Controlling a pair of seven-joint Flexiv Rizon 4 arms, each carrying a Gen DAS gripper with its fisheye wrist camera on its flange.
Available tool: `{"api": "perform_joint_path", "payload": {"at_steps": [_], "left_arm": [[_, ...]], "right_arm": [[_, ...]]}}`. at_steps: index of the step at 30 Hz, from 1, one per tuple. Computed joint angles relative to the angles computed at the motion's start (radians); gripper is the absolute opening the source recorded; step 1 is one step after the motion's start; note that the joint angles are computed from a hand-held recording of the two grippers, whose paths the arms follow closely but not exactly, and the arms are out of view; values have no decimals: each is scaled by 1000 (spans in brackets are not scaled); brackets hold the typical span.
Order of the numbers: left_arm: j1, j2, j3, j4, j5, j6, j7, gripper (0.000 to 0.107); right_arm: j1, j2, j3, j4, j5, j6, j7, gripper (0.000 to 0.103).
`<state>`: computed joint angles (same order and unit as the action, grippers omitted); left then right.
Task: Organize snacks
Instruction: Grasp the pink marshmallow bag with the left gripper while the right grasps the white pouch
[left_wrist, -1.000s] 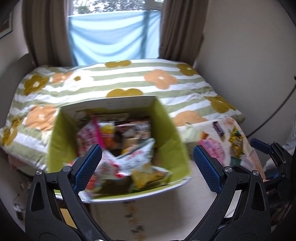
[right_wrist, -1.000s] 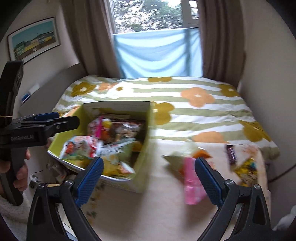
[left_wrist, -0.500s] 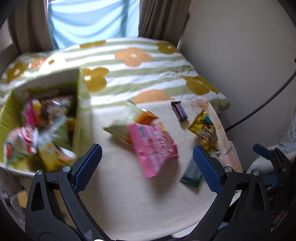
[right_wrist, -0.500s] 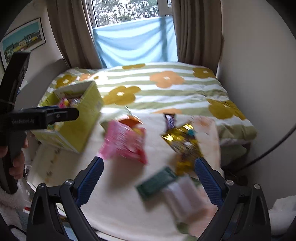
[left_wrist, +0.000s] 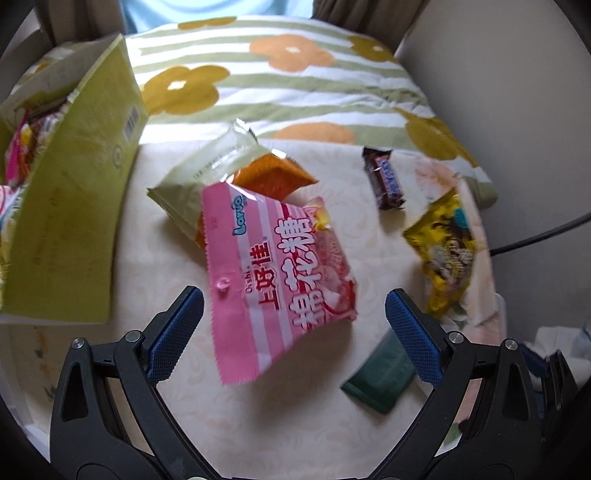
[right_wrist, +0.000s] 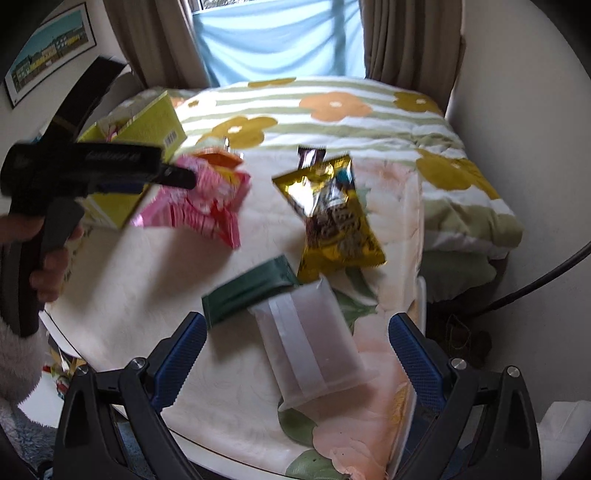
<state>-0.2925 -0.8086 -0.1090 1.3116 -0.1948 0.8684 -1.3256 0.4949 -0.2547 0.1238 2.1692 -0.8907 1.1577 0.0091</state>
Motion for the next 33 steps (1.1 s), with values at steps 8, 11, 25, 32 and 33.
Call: {"api": "perform_joint_path", "payload": {"at_steps": [8, 11, 25, 32, 33], "left_arm": [[-63, -106, 57, -133, 87, -59, -70, 98], [-59, -118, 49, -141, 89, -44, -74, 98], [-42, -89, 19, -81, 73, 5, -7, 62], [-26, -35, -10, 2, 41, 52, 43, 62], [-26, -29, -12, 10, 39, 57, 49, 62]], "right_arm": [[14, -67, -17, 2, 5, 33, -59, 98], [19, -82, -29, 2, 3, 50, -69, 98], [36, -120, -74, -7, -25, 99, -78, 98], [35, -132, -62, -19, 7, 79, -126, 87], [32, -136, -56, -23, 24, 75, -144, 83]]}}
